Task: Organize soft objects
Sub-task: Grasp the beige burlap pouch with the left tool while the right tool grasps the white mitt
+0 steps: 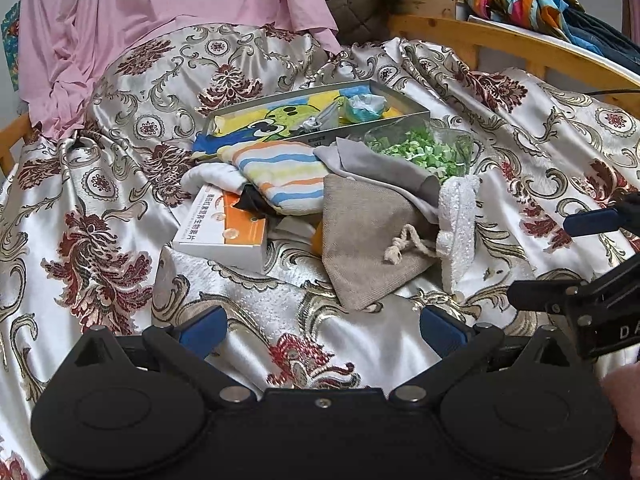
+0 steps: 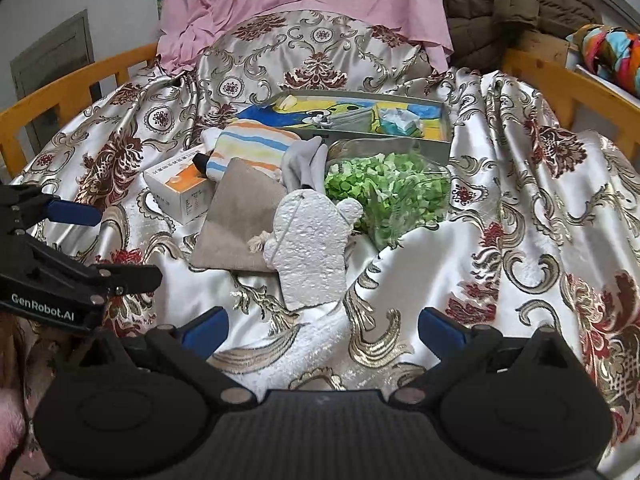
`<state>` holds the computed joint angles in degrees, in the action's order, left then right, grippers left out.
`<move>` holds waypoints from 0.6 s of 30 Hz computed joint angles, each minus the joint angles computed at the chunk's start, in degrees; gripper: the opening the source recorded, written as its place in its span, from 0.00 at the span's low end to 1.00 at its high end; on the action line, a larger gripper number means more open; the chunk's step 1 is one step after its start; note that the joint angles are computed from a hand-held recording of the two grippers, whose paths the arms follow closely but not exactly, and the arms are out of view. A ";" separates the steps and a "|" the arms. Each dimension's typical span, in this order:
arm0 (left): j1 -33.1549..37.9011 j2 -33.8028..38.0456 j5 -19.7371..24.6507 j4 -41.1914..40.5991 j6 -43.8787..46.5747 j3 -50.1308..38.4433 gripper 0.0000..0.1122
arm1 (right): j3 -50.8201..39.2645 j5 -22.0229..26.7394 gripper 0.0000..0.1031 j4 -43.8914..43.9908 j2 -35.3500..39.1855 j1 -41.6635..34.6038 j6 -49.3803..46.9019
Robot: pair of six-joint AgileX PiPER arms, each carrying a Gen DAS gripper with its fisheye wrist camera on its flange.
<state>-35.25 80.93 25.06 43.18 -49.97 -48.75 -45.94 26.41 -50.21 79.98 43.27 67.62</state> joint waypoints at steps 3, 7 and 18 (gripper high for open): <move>0.49 0.41 -0.29 0.79 -0.44 -0.28 0.91 | -0.86 -1.67 1.00 -0.62 1.35 -1.49 0.32; 1.37 1.07 -1.03 0.23 0.46 -0.77 0.91 | -1.77 -2.76 1.00 -3.06 3.06 -2.27 1.49; 4.86 3.50 -7.58 3.37 -0.89 -2.46 0.91 | 0.34 -6.08 1.00 -22.24 3.69 -3.20 20.62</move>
